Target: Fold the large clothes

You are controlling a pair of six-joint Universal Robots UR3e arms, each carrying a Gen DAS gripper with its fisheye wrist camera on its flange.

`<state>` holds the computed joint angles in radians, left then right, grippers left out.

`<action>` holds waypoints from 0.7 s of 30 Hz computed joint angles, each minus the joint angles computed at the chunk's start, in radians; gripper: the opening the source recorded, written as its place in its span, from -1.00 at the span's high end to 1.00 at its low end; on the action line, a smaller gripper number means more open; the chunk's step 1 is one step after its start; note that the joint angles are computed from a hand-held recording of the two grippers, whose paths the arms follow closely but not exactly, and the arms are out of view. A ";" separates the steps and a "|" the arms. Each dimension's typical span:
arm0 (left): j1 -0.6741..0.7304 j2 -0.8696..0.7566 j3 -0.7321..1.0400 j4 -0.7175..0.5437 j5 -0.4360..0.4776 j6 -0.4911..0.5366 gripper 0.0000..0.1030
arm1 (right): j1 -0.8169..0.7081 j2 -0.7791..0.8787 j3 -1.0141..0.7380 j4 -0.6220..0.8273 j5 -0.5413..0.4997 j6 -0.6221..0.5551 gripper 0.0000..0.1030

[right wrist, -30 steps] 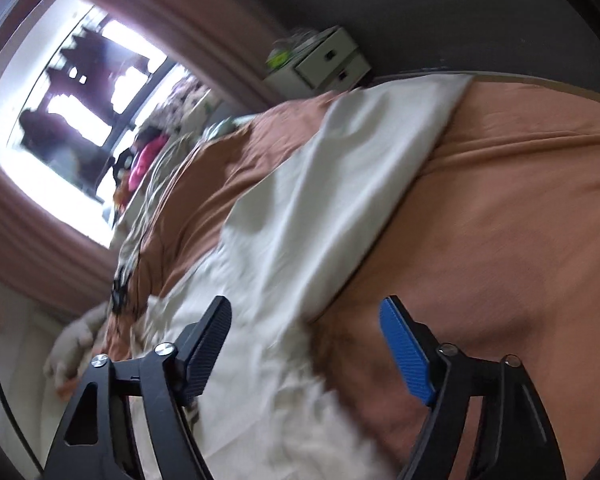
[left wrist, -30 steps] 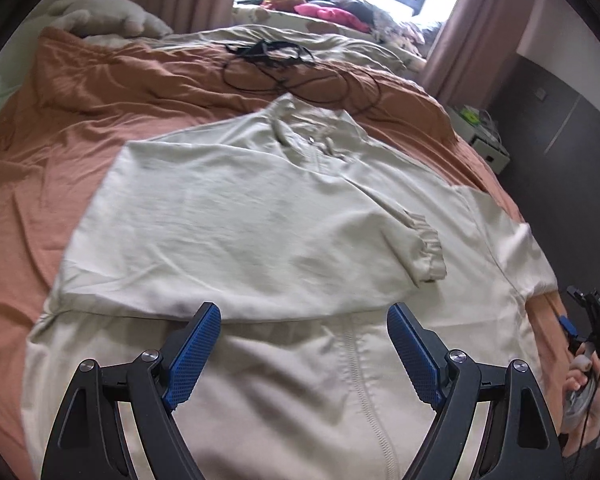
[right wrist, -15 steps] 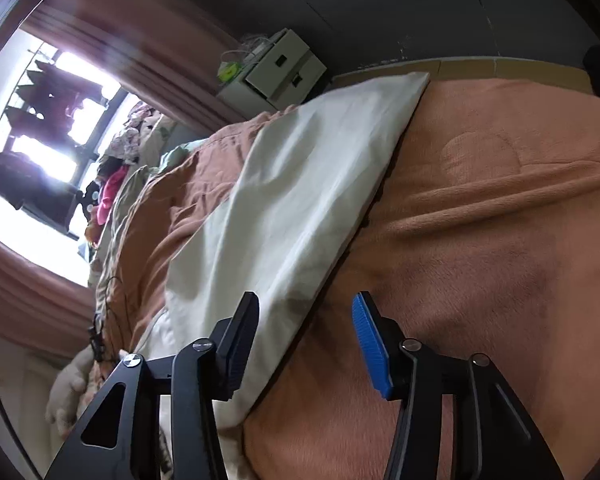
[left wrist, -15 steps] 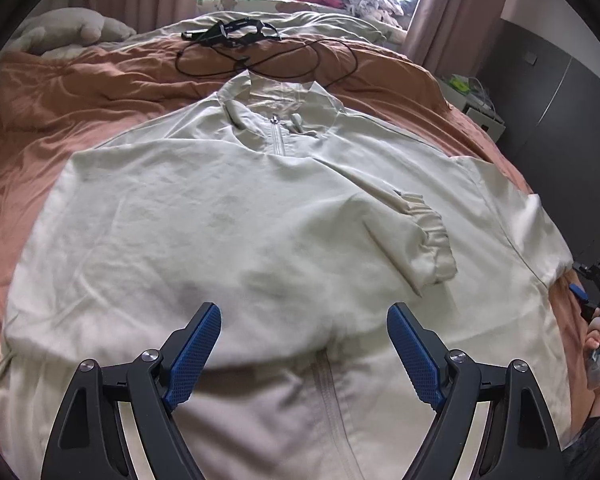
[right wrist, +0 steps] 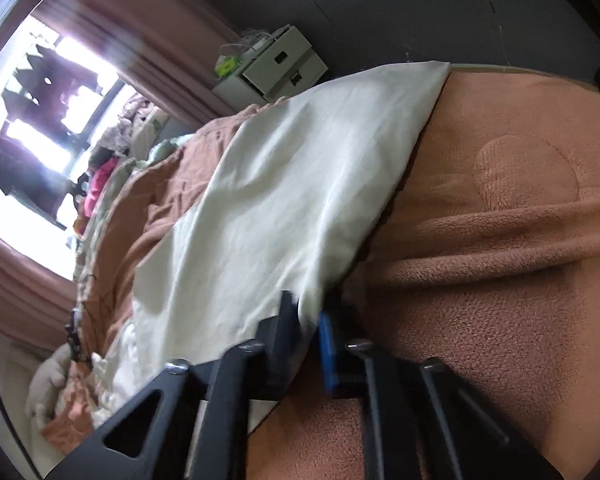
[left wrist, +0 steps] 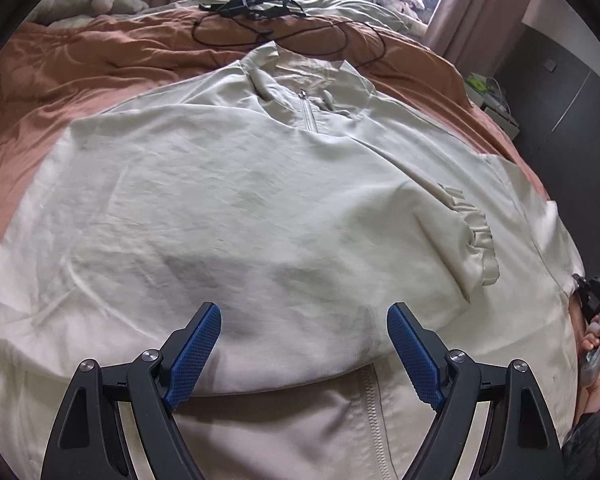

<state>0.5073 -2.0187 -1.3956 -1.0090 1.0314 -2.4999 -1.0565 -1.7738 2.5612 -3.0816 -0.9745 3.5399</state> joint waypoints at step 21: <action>0.067 0.202 -0.068 -0.164 -0.116 0.085 -0.67 | 0.411 -0.364 -0.353 0.377 -0.149 0.100 0.89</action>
